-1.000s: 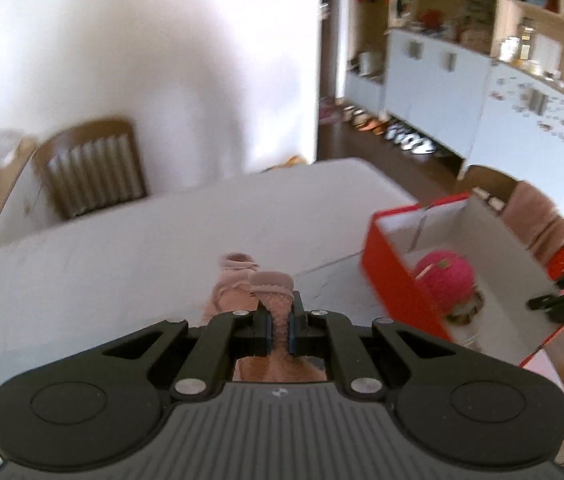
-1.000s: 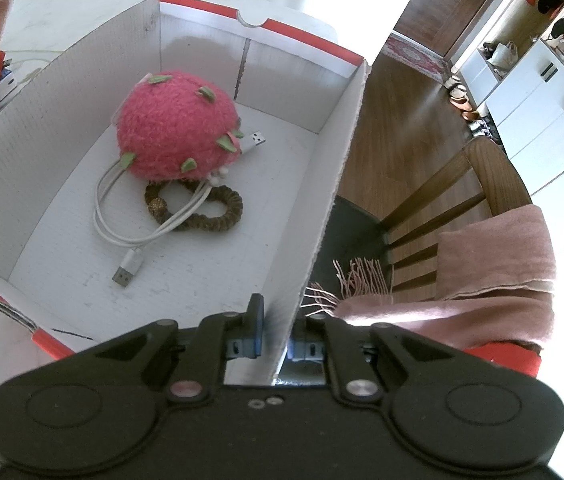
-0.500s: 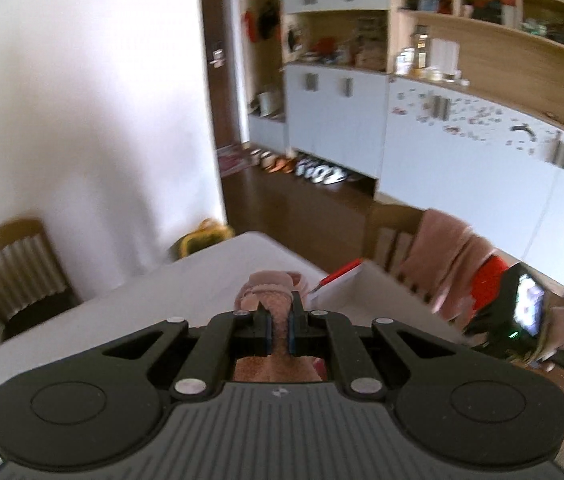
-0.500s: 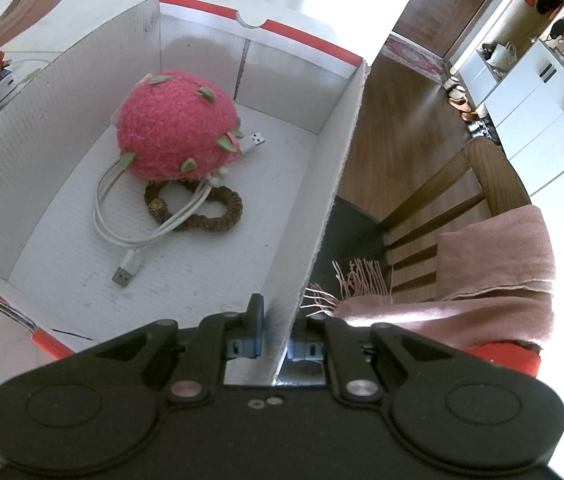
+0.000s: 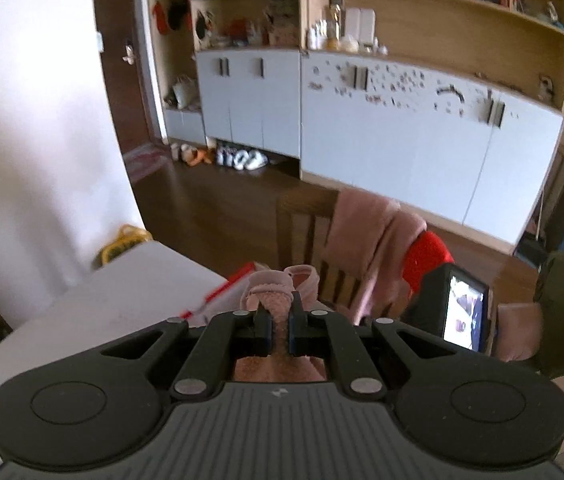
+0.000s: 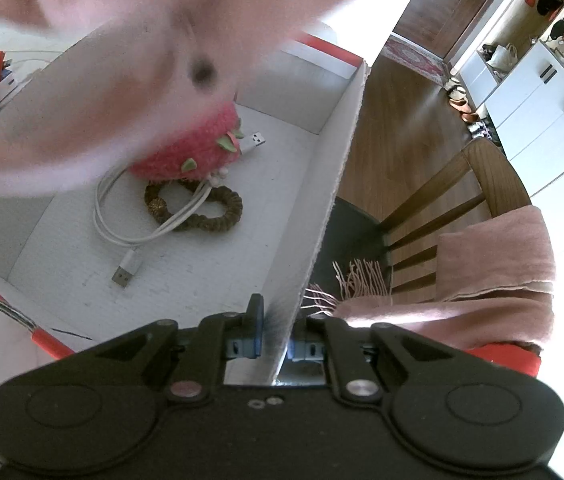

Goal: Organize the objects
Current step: 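Carry the pink fleece into the box, lower it and open the left gripper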

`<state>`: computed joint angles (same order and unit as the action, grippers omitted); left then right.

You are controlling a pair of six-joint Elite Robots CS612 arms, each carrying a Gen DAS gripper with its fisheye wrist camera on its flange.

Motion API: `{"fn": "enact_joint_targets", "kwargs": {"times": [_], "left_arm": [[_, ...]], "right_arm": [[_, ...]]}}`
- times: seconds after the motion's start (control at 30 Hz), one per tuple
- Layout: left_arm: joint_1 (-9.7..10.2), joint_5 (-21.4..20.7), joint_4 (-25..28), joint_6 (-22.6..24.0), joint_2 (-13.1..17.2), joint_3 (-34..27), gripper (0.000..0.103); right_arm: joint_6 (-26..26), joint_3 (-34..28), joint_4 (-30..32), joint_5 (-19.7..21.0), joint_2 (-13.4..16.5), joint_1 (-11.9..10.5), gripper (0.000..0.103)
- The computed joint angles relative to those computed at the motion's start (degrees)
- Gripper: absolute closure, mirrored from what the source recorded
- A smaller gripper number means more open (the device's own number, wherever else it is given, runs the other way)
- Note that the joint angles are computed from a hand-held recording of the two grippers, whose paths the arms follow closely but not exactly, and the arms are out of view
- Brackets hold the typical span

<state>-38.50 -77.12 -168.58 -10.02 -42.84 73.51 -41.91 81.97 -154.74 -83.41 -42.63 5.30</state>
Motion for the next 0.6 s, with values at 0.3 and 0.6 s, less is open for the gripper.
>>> {"fn": "enact_joint_targets", "kwargs": {"times": [0.3, 0.6], "left_arm": [[0.29, -4.7, 7.4, -1.2, 4.6, -5.1, 0.097], [0.63, -6.6, 11.7, 0.4, 7.6, -8.0, 0.097]], "right_arm": [[-0.3, 0.0, 0.1, 0.2, 0.0, -0.1, 0.094], [-0.2, 0.0, 0.3, 0.5, -0.1, -0.2, 0.094]]}}
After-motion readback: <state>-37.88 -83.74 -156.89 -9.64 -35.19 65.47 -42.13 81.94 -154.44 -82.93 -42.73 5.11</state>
